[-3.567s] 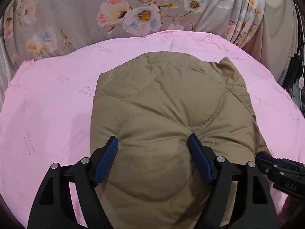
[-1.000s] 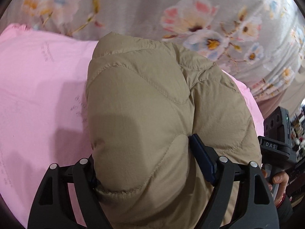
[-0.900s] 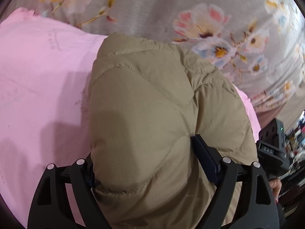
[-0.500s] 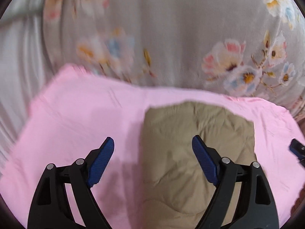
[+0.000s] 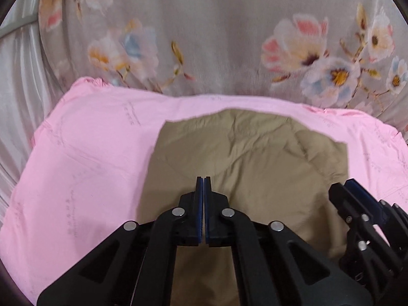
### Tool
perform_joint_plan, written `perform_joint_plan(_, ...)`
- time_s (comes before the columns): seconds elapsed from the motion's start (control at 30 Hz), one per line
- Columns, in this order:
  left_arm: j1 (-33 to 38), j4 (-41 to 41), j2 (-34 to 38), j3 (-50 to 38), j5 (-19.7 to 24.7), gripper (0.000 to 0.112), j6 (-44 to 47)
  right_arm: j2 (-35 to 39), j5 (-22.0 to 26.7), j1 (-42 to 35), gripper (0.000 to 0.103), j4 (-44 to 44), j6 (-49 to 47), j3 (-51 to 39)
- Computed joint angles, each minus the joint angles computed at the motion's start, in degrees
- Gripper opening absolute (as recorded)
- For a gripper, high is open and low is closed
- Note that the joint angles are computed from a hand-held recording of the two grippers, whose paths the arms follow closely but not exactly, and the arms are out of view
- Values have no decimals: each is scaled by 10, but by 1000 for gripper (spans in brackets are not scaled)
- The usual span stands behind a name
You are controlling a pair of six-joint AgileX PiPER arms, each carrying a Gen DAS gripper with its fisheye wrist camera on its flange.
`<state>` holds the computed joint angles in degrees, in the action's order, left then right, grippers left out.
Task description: Fold large clothes
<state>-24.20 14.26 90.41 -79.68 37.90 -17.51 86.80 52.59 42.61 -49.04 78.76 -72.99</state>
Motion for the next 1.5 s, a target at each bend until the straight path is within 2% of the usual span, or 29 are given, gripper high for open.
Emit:
perform_joint_plan(0.07, -2, 27, 18, 23, -34, 0, -26, 10, -30, -11, 17, -13, 24, 26)
perform_joint_plan(0.1, -10, 69, 21, 41, -57, 0, -61, 14, -46, -15, 15, -29, 45, 44)
perform_joint_plan(0.2, -34, 210, 26, 84, -101, 0, -187, 37, -41, -1, 15, -91, 95, 63)
perform_joint_plan(0.23, -35, 231, 29, 89, -111, 0, -209, 43, -36, 5, 14, -108, 112, 66)
perform_joint_plan(0.37, -21, 248, 46, 100, -156, 0, -246, 58, -40, 6, 14, -147, 156, 78)
perform_joint_plan(0.47, -21, 281, 54, 105, -174, 0, -284, 60, -52, -4, 14, -140, 152, 77)
perform_joint_plan(0.63, -24, 309, 66, 102, -179, 0, -311, 60, -70, -18, 14, -118, 137, 74)
perform_joint_plan(1.23, -20, 266, 102, 61, -190, 0, -238, 80, -72, -32, 13, -106, 159, 58)
perform_joint_plan(1.5, -20, 272, 105, 58, -190, 0, -243, 82, -70, -31, 13, -108, 162, 57)
